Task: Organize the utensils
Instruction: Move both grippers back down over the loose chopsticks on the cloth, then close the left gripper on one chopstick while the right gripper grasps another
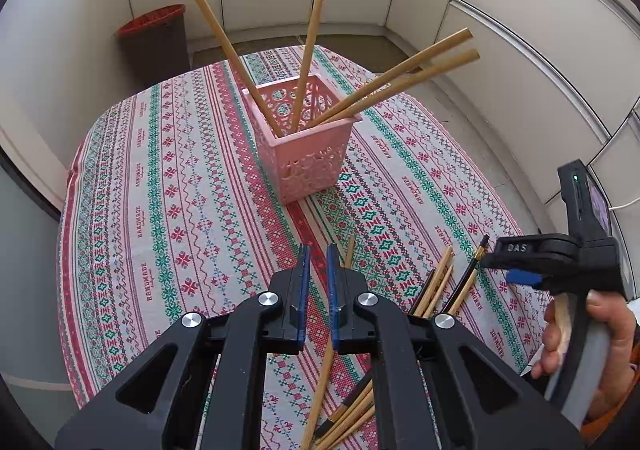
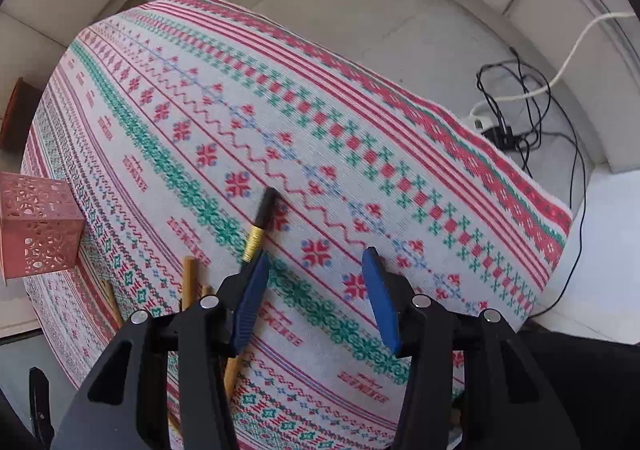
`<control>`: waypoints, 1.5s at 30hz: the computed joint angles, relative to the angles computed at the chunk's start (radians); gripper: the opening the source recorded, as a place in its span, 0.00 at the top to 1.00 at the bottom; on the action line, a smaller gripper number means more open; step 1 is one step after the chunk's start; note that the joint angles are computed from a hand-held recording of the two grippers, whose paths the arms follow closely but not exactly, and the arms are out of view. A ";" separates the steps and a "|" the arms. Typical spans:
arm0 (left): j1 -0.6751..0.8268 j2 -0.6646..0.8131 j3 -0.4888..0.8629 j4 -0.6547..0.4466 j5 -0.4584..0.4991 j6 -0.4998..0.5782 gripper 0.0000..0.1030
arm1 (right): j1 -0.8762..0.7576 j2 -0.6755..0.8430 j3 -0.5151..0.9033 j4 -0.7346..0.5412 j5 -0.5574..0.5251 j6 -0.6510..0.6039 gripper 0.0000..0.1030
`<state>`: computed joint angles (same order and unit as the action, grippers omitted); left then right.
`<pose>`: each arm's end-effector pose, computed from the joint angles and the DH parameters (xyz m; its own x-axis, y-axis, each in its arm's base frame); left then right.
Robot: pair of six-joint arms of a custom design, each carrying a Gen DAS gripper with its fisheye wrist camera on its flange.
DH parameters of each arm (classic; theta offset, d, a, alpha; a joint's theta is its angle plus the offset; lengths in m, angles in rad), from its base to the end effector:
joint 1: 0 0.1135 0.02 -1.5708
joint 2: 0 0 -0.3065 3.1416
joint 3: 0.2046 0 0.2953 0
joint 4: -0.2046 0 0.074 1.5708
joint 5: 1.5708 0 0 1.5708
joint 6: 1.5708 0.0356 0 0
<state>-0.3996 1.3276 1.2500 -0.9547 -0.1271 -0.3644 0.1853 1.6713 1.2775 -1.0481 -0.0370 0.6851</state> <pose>0.2737 -0.1107 0.3545 -0.8551 -0.0226 -0.5180 0.0228 0.9964 -0.0811 0.3486 0.0667 0.2542 -0.8742 0.4795 -0.0763 0.4706 0.8755 0.1097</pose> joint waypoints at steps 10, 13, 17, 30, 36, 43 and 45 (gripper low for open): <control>0.075 0.101 -0.057 0.065 0.176 -0.015 0.88 | -0.068 -0.044 -0.065 0.080 -0.191 0.046 0.53; 0.061 0.163 -0.026 0.083 0.163 -0.024 0.81 | -0.106 -0.067 -0.090 0.072 -0.205 0.049 0.53; 0.032 0.223 0.008 0.072 0.145 -0.034 0.71 | -0.156 -0.090 -0.113 0.047 -0.238 0.027 0.53; -0.071 0.277 -0.017 0.117 -0.026 0.045 0.96 | -0.072 -0.055 -0.080 0.036 -0.294 0.063 0.51; -0.060 0.109 -0.063 0.096 -0.064 0.010 0.96 | 0.000 -0.020 -0.049 0.053 -0.240 0.096 0.59; 0.000 -0.037 -0.065 0.071 -0.043 -0.004 0.96 | 0.055 -0.010 -0.046 0.089 -0.161 0.117 0.92; 0.038 -0.081 -0.076 0.076 0.024 -0.001 0.96 | 0.038 -0.040 -0.069 0.111 -0.177 0.108 0.92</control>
